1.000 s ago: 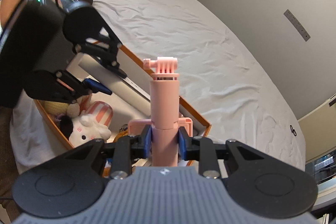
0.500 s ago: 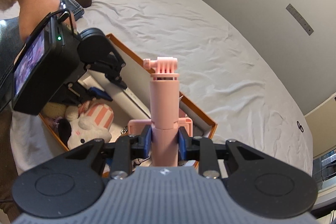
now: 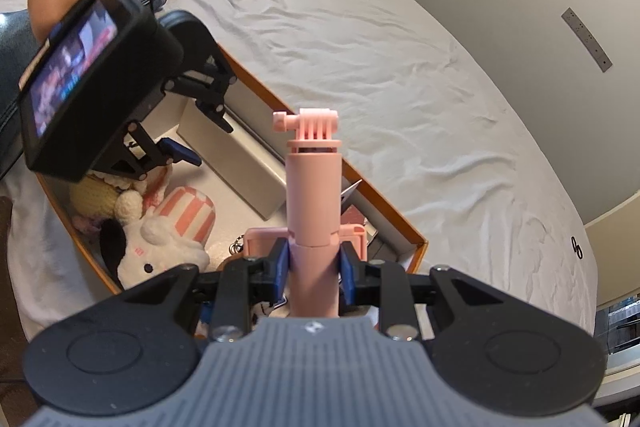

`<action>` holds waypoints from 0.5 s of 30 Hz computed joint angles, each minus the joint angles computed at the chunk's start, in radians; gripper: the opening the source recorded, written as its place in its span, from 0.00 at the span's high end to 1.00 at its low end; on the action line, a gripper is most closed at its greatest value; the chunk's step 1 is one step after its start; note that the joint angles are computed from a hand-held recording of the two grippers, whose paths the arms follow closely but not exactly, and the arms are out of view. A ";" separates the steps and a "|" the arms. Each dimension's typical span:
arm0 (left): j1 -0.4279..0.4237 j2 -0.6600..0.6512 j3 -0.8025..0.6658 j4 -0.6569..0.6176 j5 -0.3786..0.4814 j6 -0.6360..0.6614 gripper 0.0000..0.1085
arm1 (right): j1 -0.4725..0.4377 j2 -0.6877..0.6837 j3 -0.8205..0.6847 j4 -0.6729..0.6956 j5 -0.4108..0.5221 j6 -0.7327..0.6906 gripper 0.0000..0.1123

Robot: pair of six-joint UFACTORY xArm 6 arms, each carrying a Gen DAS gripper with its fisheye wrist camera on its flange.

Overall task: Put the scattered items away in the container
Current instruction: 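Lower the white case and pink tool into the orange box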

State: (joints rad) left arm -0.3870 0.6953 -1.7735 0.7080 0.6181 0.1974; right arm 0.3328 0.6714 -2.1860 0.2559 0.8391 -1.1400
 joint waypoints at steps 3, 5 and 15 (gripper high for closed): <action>0.002 0.019 -0.032 -0.048 0.018 -0.015 0.60 | 0.002 0.002 -0.002 -0.010 0.004 0.005 0.74; -0.001 0.064 -0.105 -0.060 0.063 -0.014 0.60 | 0.003 0.001 0.000 -0.012 0.008 0.006 0.74; 0.017 0.113 -0.165 0.030 0.116 -0.186 0.59 | 0.006 0.000 0.000 0.005 0.021 -0.041 0.74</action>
